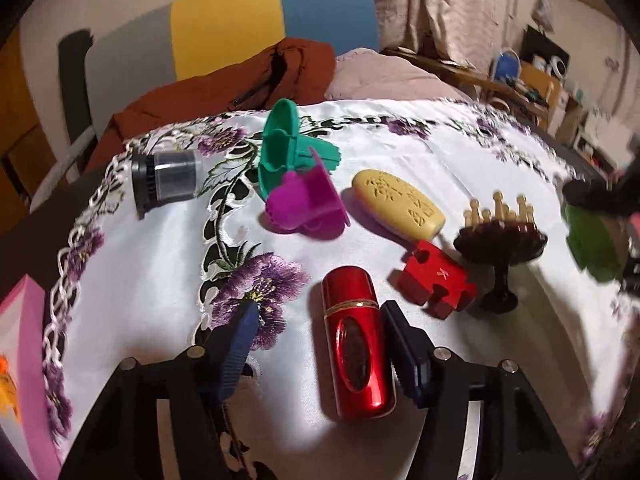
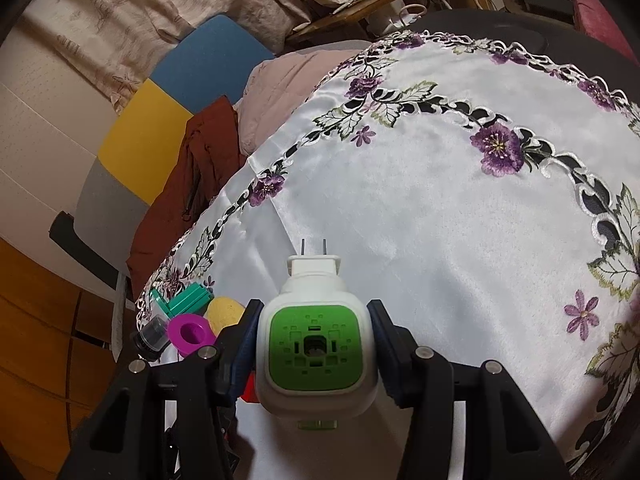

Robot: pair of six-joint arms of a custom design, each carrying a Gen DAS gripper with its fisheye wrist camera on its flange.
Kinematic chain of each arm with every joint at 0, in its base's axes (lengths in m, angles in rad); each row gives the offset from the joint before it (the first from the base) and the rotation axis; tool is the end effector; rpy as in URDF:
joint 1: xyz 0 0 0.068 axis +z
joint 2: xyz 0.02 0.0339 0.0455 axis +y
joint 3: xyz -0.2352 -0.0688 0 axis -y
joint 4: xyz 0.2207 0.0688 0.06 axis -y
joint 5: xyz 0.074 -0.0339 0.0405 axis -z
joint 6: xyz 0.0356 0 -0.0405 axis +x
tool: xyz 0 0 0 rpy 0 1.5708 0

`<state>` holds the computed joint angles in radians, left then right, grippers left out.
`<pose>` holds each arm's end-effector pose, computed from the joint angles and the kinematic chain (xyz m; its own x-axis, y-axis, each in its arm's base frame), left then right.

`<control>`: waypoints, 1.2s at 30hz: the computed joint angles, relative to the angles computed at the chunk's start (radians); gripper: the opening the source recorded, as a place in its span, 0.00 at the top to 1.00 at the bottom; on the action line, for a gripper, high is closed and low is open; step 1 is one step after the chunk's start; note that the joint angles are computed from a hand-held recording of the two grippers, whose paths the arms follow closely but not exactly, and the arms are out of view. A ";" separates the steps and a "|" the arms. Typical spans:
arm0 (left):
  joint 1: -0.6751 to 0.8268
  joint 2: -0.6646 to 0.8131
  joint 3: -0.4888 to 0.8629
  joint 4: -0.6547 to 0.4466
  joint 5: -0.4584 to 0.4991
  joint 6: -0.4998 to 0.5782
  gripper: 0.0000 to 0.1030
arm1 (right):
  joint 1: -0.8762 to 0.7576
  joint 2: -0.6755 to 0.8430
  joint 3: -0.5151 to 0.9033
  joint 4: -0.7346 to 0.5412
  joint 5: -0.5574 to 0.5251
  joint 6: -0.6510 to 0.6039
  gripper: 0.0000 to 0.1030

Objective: Organize rigid objects
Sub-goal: 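Reach the left tool to the red cylinder and close on it, then carry the red cylinder into the tray and open the left gripper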

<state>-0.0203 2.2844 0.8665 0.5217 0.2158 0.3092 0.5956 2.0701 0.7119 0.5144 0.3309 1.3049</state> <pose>0.3346 -0.0144 -0.0026 -0.6971 0.3115 -0.6458 0.3839 0.9229 0.0308 0.2626 0.1640 0.0365 -0.5020 0.7621 -0.4089 0.5043 0.6420 0.5775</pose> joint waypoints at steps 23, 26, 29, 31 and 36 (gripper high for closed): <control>0.242 -0.079 -0.092 -0.089 0.262 0.038 0.74 | 0.119 0.157 0.378 -0.178 -0.147 -0.435 0.49; 0.294 -0.095 -0.116 -0.102 0.304 0.061 0.74 | 0.137 0.208 0.478 -0.294 -0.154 -0.486 0.49; 0.351 -0.121 -0.146 -0.118 0.357 0.100 0.74 | 0.150 0.236 0.537 -0.373 -0.143 -0.519 0.49; 0.379 -0.139 -0.164 -0.125 0.380 0.126 0.74 | 0.159 0.247 0.560 -0.403 -0.135 -0.533 0.49; 0.447 -0.198 -0.199 -0.162 0.439 0.179 0.74 | 0.171 0.264 0.604 -0.455 -0.124 -0.556 0.49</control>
